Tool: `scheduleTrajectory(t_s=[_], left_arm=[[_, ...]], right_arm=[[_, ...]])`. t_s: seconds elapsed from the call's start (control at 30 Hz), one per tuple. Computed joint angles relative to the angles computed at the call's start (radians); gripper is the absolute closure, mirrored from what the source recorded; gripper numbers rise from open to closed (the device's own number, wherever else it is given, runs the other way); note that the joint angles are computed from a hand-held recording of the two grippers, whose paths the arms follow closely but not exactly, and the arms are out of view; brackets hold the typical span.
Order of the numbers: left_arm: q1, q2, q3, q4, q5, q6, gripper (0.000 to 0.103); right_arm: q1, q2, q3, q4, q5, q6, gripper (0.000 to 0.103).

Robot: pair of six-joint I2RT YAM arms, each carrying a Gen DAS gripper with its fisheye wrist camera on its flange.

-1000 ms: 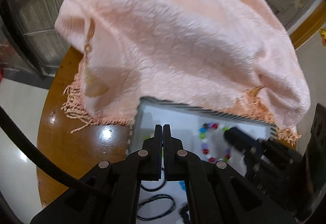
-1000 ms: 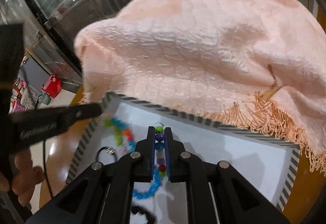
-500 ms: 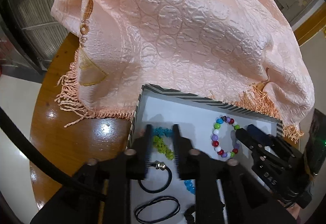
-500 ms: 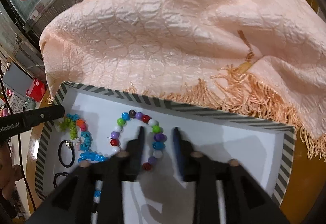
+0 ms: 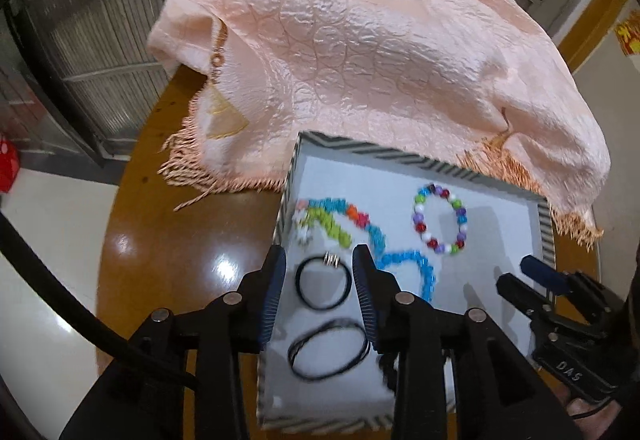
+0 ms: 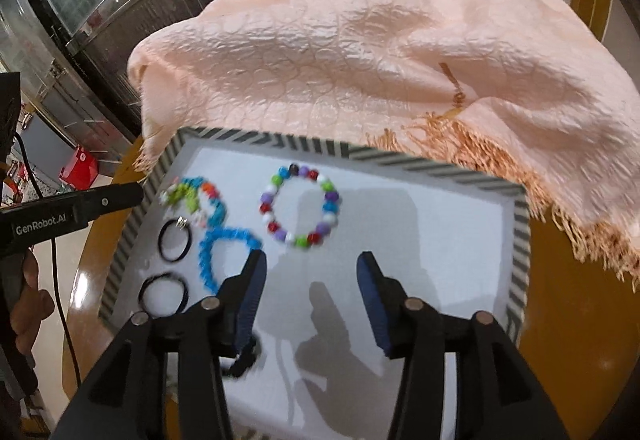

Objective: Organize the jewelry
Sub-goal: 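Withdraw both tools from the tray toward the remaining jewelry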

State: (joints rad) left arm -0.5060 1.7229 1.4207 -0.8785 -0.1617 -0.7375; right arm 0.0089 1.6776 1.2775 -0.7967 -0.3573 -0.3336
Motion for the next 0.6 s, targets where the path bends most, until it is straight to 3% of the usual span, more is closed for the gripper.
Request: scheduleTrajectory(t_s=[0.13,0.6], left_arm=[[-0.066,-0.072,-0.058,-0.015,-0.051,-0.027,0.068],[-0.280,-0.222,-0.179,-0.067,-0.176,-0.161,0.068]], right_arm=[[-0.033,-0.095,-0.061,-0.030,-0.008,-0.035,0.047],[-0.136,-0.367,-0.242,-0.126,-0.016,-0.093,0.045]])
